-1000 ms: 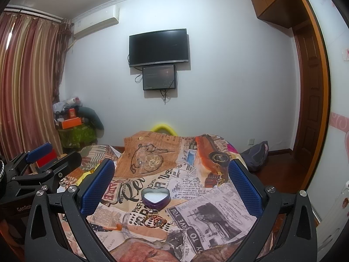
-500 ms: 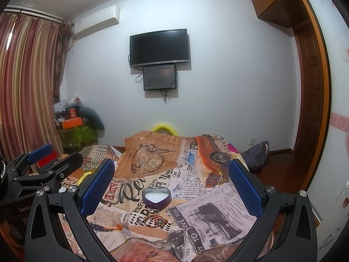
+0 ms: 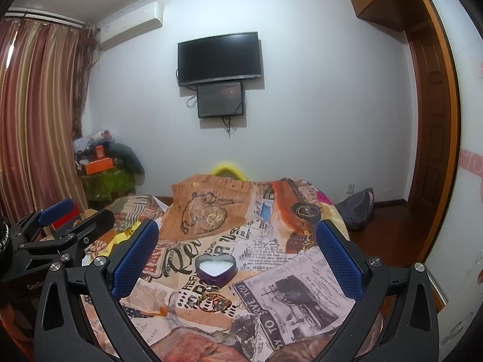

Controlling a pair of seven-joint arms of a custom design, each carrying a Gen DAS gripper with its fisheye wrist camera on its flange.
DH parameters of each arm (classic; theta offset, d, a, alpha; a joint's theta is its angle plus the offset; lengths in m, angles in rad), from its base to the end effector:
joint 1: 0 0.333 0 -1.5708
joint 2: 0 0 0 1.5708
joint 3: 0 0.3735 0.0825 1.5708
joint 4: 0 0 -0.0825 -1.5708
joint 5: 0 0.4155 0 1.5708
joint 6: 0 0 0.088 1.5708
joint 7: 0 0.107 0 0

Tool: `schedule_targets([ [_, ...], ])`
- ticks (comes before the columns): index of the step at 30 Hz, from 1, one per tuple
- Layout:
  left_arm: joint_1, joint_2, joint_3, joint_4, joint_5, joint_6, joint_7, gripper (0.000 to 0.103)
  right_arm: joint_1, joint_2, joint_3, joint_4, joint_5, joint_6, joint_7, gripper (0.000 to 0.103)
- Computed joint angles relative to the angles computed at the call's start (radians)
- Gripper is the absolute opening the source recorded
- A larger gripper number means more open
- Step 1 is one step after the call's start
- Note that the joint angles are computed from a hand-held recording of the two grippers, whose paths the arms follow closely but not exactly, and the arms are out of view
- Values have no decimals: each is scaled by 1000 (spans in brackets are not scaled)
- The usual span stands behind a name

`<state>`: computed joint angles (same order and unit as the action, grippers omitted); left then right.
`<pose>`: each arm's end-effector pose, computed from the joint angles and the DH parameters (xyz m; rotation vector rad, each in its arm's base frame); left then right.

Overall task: Organize jewelry
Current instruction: 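Move both grippers down toward the rings beside the purple heart tin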

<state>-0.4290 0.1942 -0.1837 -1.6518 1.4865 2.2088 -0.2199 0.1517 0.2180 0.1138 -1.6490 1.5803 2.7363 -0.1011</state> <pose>0.6013 -0.3669 0.6117 -1.6130 1.0489 -0.8922 0.6970 0.1407 0.5982 -1.6685 0.8379 -0.5815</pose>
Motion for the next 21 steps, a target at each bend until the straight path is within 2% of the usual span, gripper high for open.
schedule_targets([
  [5,20,38,14,27,-81,22,48,103,7,69,-2,56,-183,20,180,103],
  [8,42,66,28,41,-159,65,90,103,7,120,-2,93,-329,27,322,103],
  [16,81,142,63,77,-370,121,241,103,38,265,-59,215,-723,-30,704,103],
  [21,103,195,75,101,-522,148,355,103,32,334,-72,286,-882,-109,848,103],
])
